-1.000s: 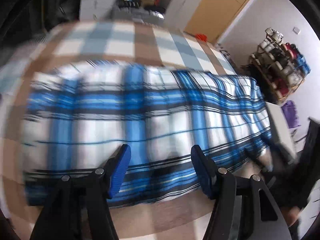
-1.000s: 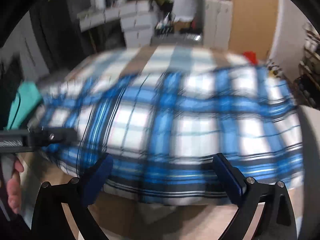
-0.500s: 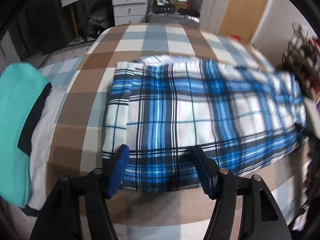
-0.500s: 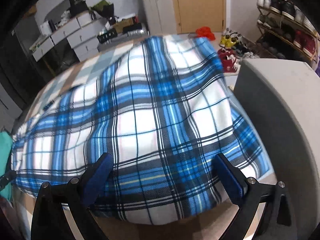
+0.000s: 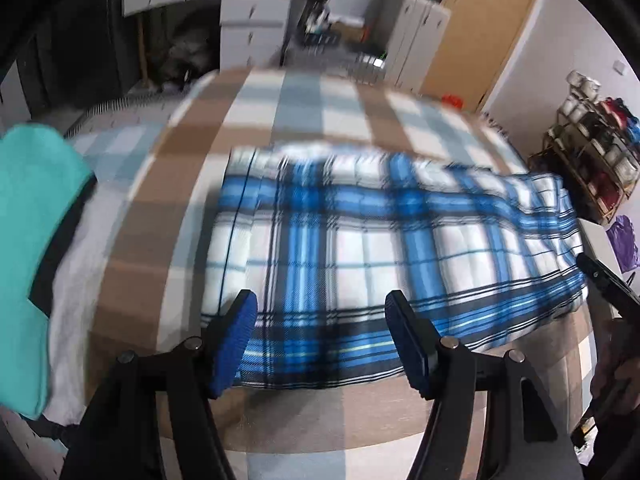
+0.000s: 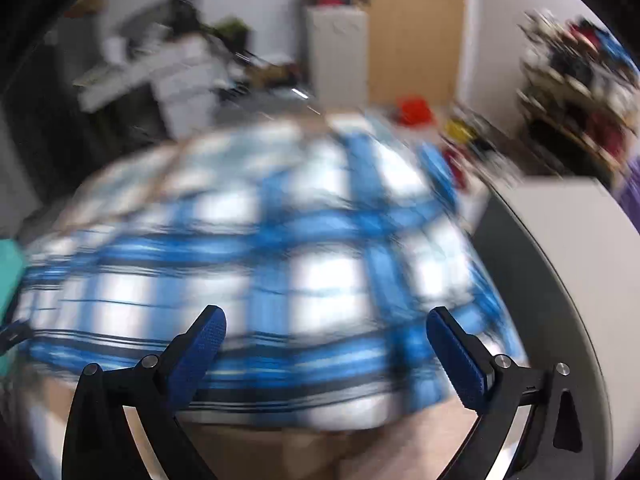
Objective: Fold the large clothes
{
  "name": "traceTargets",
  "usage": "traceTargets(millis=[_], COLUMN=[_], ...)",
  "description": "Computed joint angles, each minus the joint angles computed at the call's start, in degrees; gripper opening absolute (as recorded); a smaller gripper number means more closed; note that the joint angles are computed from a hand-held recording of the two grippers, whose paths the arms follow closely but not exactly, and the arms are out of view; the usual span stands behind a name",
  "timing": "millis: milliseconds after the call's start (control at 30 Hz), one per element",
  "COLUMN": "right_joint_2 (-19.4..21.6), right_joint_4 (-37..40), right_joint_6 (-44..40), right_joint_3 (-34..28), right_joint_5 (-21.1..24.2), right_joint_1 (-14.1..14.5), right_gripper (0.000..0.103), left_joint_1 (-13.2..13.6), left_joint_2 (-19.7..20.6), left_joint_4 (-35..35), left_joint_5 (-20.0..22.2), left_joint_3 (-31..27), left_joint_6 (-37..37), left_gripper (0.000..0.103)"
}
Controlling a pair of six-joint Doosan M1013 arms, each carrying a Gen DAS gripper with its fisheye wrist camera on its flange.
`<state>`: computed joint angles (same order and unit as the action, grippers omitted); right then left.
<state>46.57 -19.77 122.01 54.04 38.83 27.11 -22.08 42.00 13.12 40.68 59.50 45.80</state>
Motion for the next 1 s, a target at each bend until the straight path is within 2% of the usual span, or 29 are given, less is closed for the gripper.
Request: traceTargets(millis=[67, 100, 200, 267, 333, 467, 633, 700, 733, 767, 800, 833, 867, 900, 1000], right_joint_2=[0.5, 1.6, 5.4, 7.8, 7.1, 7.2, 7.1, 7.0, 5.7, 4.3, 2.8, 0.8, -0.4, -1.3, -3.3], right_joint_4=[7.8, 9.8, 9.5, 10.6, 9.2, 9.9, 12.9, 12.5, 9.9, 9.7, 9.9, 7.0, 3.9, 3.1, 4.8], right_joint_6=[-7.6, -10.2, -13.0, -15.1, -16.0, -16.8, -20.5, -18.9, -15.8, -15.7, -16.8, -15.6, -12.8, -11.6, -9.3], right_joint_3=[-1.0, -2.7, -8.3, -11.3, -9.2, -9.6, -8.8, -8.9, -7.1, -5.0, -2.8, 0.1, 1.7, 3.0, 6.1], right_joint_5=[-1.2, 0.4, 7.8, 12.9, 10.9, 11.9, 9.0, 9.2, 7.4, 4.7, 1.4, -2.7, -4.6, -6.0, -9.2], right_joint_1=[0.3, 0.7, 1.9, 1.9, 2.1, 1.7, 1.2, 1.4, 2.0, 2.3, 2.7, 3.6, 4.3, 4.7, 5.5], right_gripper=[0.102, 0.101, 0.101, 0.102, 0.102, 0.103, 0.103, 0.103, 0.102, 0.102, 0.102, 0.103, 0.103, 0.103, 0.103], left_joint_1=[-0.1, 0.0, 0.8, 1.5, 2.0, 3.5, 5.7, 6.1, 6.3, 6.2, 6.0, 5.7, 5.6, 5.7, 6.2], left_joint_2=[0.5, 1.2, 3.0, 3.1, 2.9, 1.9, 0.8, 0.1, -0.6, -1.4, -2.5, -3.4, -4.3, -4.8, -6.0], left_joint_4=[-0.4, -1.1, -3.9, -7.5, -10.5, -18.9, -34.8, -39.4, -41.2, -41.7, -39.2, -35.2, -33.2, -34.3, -40.3], left_joint_5=[0.5, 2.0, 4.6, 2.8, 1.2, -2.0, -5.7, -7.8, -9.0, -10.0, -11.6, -12.7, -13.8, -14.5, -17.9], left_joint_3=[-0.7, -1.6, -3.4, -2.8, -1.9, 0.0, 3.0, 4.7, 5.8, 6.7, 8.1, 9.1, 10.4, 11.3, 14.9], left_joint_6=[1.1, 1.7, 3.2, 6.0, 8.6, 11.7, 20.5, 23.0, 23.5, 23.4, 20.8, 16.7, 13.5, 12.9, 11.7], left_gripper=[0.062, 0.062, 0.062, 0.062, 0.062, 0.062, 0.062, 0.062, 0.062, 0.062, 0.062, 0.062, 0.066, 0.078, 0.079])
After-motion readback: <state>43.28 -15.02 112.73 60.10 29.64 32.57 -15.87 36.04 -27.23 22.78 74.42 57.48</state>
